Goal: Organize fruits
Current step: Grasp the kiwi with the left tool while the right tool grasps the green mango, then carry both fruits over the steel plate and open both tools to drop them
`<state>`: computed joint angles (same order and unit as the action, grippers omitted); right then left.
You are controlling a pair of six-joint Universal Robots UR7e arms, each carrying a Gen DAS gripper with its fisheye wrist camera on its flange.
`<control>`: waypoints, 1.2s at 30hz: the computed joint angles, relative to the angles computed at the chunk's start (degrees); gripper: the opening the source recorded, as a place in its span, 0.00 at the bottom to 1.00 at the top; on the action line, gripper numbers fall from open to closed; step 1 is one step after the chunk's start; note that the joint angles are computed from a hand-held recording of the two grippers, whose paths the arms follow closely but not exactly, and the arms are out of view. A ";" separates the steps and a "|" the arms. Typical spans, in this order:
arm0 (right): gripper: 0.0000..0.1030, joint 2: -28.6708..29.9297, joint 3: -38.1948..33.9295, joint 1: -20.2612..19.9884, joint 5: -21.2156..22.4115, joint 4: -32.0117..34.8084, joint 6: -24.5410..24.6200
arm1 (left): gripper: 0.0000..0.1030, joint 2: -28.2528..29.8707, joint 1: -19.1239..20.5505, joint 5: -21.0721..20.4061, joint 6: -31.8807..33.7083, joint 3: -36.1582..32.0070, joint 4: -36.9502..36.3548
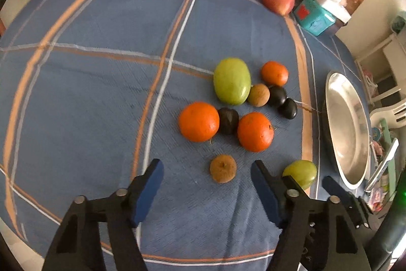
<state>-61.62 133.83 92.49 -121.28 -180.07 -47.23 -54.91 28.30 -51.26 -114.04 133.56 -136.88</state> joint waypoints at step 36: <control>0.54 -2.82 -5.40 3.61 4.73 9.26 10.36 | 0.25 -5.71 0.80 7.02 -7.24 -2.11 7.82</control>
<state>-64.44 128.43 96.10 -116.55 -170.81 -36.87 -60.62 29.11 -44.24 -121.27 131.44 -129.06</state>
